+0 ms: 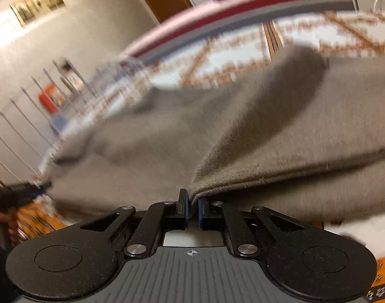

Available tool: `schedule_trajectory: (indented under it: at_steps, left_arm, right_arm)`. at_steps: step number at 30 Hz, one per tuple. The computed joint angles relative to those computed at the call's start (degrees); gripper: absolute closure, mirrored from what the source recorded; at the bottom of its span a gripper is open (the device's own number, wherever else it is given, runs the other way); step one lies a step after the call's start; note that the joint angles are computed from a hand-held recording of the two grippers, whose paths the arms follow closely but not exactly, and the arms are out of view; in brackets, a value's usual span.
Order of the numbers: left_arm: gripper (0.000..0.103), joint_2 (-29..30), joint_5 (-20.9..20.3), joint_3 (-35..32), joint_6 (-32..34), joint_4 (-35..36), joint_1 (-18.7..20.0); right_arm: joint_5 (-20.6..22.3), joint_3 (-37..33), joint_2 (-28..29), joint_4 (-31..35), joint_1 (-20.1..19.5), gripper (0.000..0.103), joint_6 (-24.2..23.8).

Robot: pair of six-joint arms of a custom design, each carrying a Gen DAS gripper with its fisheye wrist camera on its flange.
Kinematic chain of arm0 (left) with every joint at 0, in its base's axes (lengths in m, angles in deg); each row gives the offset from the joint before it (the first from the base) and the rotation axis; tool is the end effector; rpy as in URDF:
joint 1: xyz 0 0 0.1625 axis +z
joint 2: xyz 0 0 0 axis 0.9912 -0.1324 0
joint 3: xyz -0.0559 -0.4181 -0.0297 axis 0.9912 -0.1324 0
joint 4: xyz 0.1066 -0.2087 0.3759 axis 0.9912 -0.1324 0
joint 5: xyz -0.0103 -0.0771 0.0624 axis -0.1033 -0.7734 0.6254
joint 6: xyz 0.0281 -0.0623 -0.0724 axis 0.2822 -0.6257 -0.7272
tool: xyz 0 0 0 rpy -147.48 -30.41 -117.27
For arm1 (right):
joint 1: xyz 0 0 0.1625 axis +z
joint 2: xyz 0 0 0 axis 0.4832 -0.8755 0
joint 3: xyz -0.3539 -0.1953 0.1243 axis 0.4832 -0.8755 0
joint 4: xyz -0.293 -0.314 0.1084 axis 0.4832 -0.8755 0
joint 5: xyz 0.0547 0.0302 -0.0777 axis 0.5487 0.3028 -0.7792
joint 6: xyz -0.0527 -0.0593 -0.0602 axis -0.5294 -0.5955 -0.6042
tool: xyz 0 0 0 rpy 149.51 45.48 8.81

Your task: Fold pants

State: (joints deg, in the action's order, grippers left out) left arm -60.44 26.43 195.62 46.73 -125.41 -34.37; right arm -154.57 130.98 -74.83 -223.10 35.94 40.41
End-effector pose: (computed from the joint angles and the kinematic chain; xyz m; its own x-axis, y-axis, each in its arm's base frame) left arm -0.1685 -0.4966 0.1019 -0.9183 -0.1095 -0.3804 0.2158 0.6672 -0.7130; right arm -0.0517 -0.4643 0.2910 -0.9588 -0.1468 0.2433 -0.2657 0.7671 -0.5839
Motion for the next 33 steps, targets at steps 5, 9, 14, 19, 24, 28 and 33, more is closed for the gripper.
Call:
schedule_trajectory:
  at_steps: [5,9,14,19,24,28,33]
  left_arm:
    - [0.087,-1.6,8.0,0.0,-0.6,4.3,-4.7]
    - [0.083,-1.8,11.2,-1.8,-0.7,6.1,-7.5]
    - [0.072,1.6,3.5,-6.9,-0.6,11.5,-7.6]
    - [0.072,6.5,-0.9,-12.0,-3.6,23.7,-5.3]
    - [0.073,7.6,0.1,-14.1,-5.5,30.0,-4.1]
    - [0.073,7.9,1.4,-14.2,-4.9,30.5,-4.4]
    - [0.071,7.5,0.2,-13.9,-4.4,30.1,-4.1]
  right_arm:
    - [2.3,-0.2,-4.3,1.2,-0.2,0.083,1.5]
    - [2.1,-2.0,-8.9,4.9,-1.7,0.082,0.0]
    - [4.1,-8.2,-12.3,8.6,-7.6,0.082,5.0]
    - [4.7,-12.3,-11.4,14.0,-13.1,0.081,13.6]
    - [6.2,-14.1,-8.7,14.1,-15.7,0.08,21.2]
    - [8.3,-15.6,-7.0,14.9,-17.6,0.08,25.4]
    - [9.9,-16.4,-5.9,15.3,-17.5,0.076,25.4]
